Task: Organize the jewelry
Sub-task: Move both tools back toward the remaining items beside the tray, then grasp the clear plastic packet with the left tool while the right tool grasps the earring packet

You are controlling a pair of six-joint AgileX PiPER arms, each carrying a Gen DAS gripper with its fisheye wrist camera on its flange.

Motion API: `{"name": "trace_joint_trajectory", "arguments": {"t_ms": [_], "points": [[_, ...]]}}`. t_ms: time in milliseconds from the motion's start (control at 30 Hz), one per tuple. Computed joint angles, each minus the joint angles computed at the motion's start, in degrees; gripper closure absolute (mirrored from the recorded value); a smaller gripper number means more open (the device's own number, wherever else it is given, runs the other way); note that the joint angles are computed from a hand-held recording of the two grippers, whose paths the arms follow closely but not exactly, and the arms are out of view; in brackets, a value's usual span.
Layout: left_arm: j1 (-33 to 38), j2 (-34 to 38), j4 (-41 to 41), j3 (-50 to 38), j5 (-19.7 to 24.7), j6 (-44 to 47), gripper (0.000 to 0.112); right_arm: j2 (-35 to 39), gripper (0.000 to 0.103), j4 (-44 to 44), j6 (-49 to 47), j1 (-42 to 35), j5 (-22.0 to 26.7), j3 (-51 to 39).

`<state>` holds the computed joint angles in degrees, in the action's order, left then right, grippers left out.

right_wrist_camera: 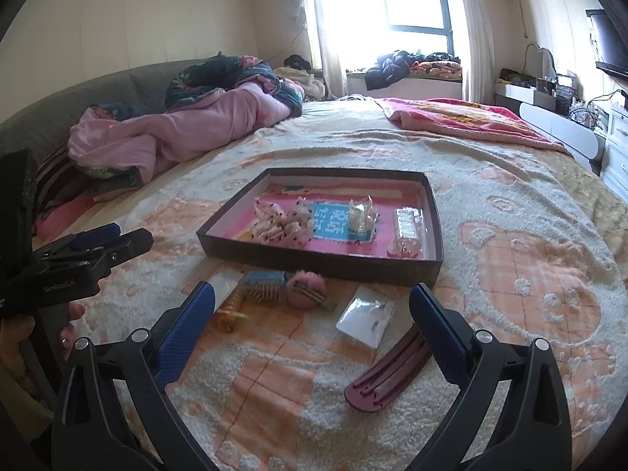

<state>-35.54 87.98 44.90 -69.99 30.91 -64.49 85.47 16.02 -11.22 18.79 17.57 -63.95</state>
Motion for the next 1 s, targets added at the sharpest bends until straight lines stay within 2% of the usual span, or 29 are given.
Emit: {"name": "trace_joint_trajectory", "arguments": {"t_ms": [333, 633, 767, 833, 900, 1000], "points": [[0.4, 1.0, -3.3, 2.1, -1.4, 2.4, 0.021, 1.2, 0.007, -2.7, 2.3, 0.2, 0.0, 1.2], [1.7, 4.7, -14.4, 1.4, -5.3, 12.7, 0.021, 5.9, 0.007, -7.1, 6.6, -1.6, 1.8, -1.9], [2.4, 5.2, -18.6, 1.8, -7.3, 16.8, 0.021, 8.3, 0.007, -6.6, 5.5, -1.9, 2.0, -4.0], [2.7, 5.6, -20.9, 1.8, -8.1, 18.9, 0.021, 9.9, 0.011, -8.5, 6.3, -1.6, 2.8, -5.7], [3.2, 6.0, -24.5, 1.7, -8.9, 22.2, 0.022, 11.9, 0.020, -9.7, 6.2, -1.4, 4.0, -7.8], [3.4, 6.8, -28.3, 1.2, -9.3, 26.1, 0.024, 14.9, 0.026, -14.9, 10.4, -1.0, 5.8, -10.7]]}}
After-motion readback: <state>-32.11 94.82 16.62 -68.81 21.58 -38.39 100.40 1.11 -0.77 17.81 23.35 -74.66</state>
